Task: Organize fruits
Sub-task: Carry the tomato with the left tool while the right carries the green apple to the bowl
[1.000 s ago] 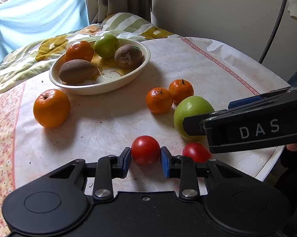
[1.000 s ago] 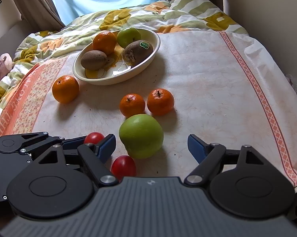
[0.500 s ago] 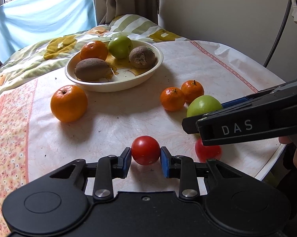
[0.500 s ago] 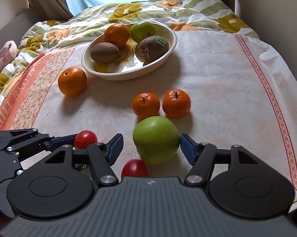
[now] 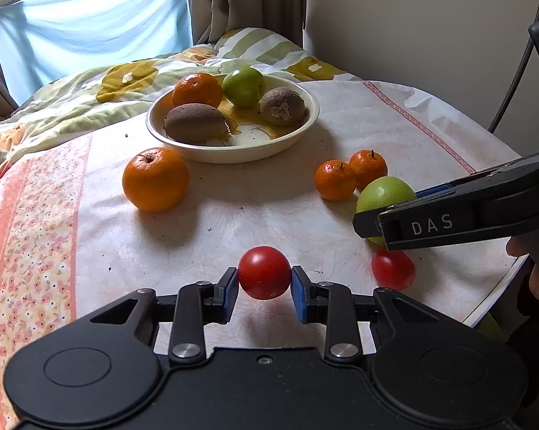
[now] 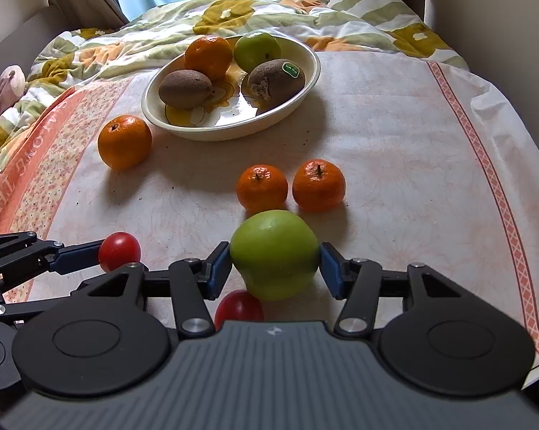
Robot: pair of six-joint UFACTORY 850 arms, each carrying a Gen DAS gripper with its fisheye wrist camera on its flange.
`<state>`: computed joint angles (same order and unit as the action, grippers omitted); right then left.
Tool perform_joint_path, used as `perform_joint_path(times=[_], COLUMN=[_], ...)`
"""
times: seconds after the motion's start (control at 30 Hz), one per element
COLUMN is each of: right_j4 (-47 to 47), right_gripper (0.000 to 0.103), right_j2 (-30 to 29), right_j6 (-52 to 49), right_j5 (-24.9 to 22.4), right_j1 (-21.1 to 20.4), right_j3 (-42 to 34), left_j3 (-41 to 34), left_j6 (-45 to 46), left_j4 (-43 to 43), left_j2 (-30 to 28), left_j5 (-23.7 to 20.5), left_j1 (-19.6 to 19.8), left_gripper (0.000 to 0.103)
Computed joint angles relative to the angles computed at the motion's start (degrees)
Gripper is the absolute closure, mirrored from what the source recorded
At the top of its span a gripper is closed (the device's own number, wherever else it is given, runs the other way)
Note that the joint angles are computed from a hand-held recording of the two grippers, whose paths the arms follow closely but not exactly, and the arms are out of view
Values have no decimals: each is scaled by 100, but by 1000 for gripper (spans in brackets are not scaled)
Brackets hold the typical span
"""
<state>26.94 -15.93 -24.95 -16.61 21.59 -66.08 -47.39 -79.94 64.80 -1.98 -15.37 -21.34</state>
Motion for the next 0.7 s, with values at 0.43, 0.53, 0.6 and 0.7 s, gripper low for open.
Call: perform_joint_path(times=[0.43, 0.53, 0.6, 0.7], right_j4=[880, 992, 1115, 1293], right_gripper=[35, 35, 35, 35], right_j2=[276, 338, 346, 326], right_j6=[-803, -920, -1042, -1299], right_j5=[-165, -252, -378, -509], right_j1=[-60, -98, -149, -217], right_j3=[-116, -230, -361, -575], left_j3=[-198, -300, -379, -548], left_j6=[153, 237, 236, 187], left_j4=[-136, -243, -256, -179], left_j2=[294, 394, 444, 439], left_j5=[-305, -430, -521, -643], left_j1=[-45, -63, -78, -91], left_gripper=[68, 68, 68, 68])
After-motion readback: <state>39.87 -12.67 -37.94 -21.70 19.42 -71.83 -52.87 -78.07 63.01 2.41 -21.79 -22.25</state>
